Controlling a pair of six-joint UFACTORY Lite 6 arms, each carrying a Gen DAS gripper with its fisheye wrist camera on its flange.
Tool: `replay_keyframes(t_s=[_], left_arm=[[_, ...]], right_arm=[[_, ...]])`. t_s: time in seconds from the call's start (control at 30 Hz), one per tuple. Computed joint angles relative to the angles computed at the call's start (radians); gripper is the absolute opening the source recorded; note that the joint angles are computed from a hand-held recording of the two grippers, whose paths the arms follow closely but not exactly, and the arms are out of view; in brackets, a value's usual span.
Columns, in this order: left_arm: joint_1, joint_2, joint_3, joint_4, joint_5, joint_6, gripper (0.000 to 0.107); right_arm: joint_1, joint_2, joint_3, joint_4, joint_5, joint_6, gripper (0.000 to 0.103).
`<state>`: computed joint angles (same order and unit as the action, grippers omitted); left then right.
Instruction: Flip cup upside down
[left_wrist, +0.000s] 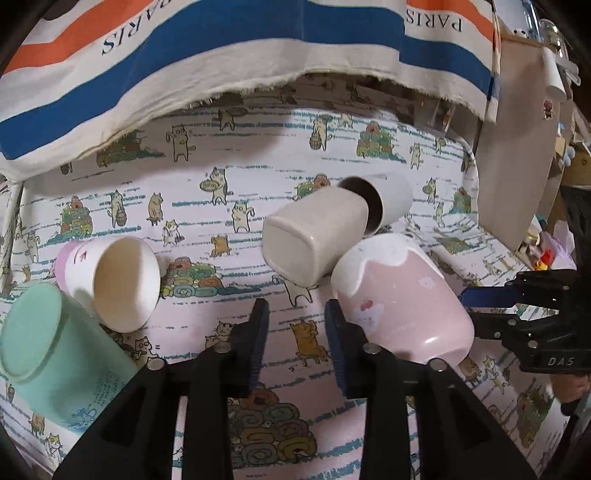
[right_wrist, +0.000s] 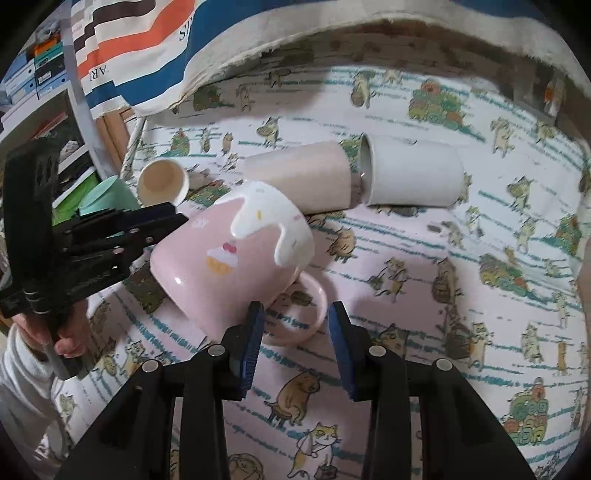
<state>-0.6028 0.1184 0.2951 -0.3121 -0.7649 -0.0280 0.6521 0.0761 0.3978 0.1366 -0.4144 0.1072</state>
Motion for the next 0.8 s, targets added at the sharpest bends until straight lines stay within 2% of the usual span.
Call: replay_keyframes(t_s=[0.03,0.1,0.2,0.23,0.3,0.33,0.4,0.47,0.5,0.6,0.73,0.8], left_arm=[[-0.018,-0.010,-0.012,-0.033,-0.021,0.019,0.042],[-0.067,-0.036,-0.042,-0.111,-0.083,0.060,0.059],[-0.134,-0.066,-0.082,-0.169,-0.172,0.092,0.072],[-0.170,-0.067,-0.094,-0.201,-0.214,0.108,0.074],[-0.244,-0.049,-0.102,-0.264,-0.286,0.146,0.084],[-0.280,-0.036,-0.102,-0.292,-0.318,0.162,0.085],[-0.345,-0.005,-0.099,-0.341,-0.378,0.185,0.096],[-0.414,0.039,-0.083,-0.409,-0.435,0.226,0.101],[-0.432,0.043,-0.074,-0.437,-0.432,0.246,0.102],[-0.428,-0.026,-0.057,-0.438,-0.292,0.268,0.102],[-0.424,-0.064,0.005,-0.483,-0.092,0.303,0.102],[-0.421,-0.049,0.035,-0.481,-0.031,0.286,0.102]], right_arm=[[0.014,-0.018,-0.022,0.064,-0.030,-0.041,0.039],[0.020,-0.056,-0.057,0.101,-0.061,-0.063,0.039],[0.062,-0.149,-0.144,0.243,-0.150,-0.162,0.039],[0.075,-0.172,-0.167,0.279,-0.177,-0.186,0.043],[0.111,-0.221,-0.222,0.365,-0.252,-0.229,0.060],[0.129,-0.242,-0.254,0.402,-0.304,-0.234,0.071],[0.152,-0.265,-0.301,0.449,-0.390,-0.232,0.074],[0.141,-0.270,-0.323,0.447,-0.428,-0.217,0.077],[0.126,-0.278,-0.330,0.430,-0.426,-0.203,0.079],[0.071,-0.291,-0.350,0.363,-0.434,-0.147,0.083],[0.095,-0.322,-0.371,0.414,-0.457,-0.167,0.088],[0.115,-0.329,-0.379,0.438,-0.462,-0.176,0.089]])
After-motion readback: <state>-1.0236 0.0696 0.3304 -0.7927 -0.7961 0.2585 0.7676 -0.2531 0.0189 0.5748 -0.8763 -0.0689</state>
